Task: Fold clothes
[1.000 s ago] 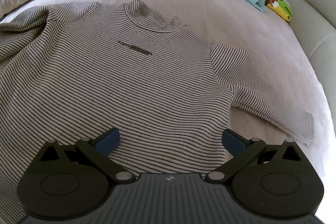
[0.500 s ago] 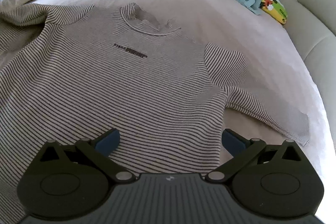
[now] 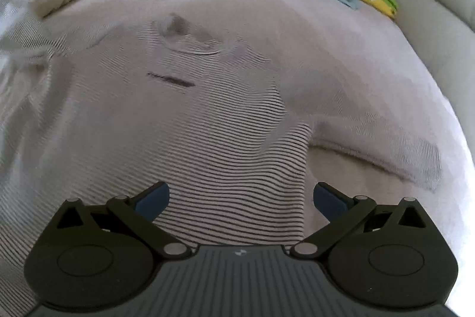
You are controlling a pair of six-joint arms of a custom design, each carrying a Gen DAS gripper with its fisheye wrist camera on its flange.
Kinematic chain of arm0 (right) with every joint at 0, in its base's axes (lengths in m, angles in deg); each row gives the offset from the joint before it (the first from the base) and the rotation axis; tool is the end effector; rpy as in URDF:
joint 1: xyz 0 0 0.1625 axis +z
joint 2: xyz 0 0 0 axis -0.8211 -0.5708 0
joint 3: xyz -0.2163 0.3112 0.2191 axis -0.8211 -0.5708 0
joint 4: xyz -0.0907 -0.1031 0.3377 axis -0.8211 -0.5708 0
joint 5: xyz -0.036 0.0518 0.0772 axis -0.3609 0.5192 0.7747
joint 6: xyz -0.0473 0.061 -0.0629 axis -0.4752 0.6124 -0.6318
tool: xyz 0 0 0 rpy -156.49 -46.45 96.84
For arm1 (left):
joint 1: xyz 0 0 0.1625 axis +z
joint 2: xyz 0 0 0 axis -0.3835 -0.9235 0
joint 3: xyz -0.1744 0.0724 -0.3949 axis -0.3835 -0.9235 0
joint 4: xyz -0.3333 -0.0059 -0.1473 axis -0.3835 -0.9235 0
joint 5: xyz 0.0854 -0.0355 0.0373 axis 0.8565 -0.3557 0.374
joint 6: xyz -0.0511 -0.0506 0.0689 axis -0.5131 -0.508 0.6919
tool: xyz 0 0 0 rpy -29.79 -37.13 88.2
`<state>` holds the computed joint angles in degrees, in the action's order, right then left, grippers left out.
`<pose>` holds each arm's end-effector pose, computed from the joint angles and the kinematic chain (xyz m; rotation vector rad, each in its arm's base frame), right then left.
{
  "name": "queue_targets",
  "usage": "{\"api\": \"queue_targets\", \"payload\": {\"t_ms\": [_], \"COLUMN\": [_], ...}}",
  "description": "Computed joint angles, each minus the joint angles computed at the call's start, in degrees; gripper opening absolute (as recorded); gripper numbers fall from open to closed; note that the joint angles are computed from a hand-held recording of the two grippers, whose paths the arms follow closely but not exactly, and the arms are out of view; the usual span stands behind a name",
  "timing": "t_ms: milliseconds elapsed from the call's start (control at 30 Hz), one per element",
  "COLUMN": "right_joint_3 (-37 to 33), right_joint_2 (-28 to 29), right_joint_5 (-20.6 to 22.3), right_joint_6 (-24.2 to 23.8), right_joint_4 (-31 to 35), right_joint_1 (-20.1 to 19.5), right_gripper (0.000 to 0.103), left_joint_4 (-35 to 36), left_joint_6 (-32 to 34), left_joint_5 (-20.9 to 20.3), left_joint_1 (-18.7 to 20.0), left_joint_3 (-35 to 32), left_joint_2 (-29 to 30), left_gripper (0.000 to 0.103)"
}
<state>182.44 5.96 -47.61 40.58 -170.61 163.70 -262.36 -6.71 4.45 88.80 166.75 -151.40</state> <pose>0.2195 -0.4587 -0.0023 0.6796 -2.1569 0.5627 0.0275 -0.4471 0.3986 -0.0192 2.3311 -1.1631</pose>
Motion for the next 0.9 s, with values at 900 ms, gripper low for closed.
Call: {"api": "queue_targets", "payload": {"t_ms": [900], "right_joint_3": [7.99], "right_joint_2": [-18.4], "right_joint_5": [21.2], "right_joint_6": [22.38], "right_joint_4": [1.38], "right_joint_1": [-20.61], "right_gripper": [0.094], "left_joint_4": [-0.48], "left_joint_6": [-13.66], "left_joint_5": [-16.38], "left_joint_1": [2.57], "left_joint_3": [-2.56], "left_joint_2": [19.88], "left_gripper": [0.096]}}
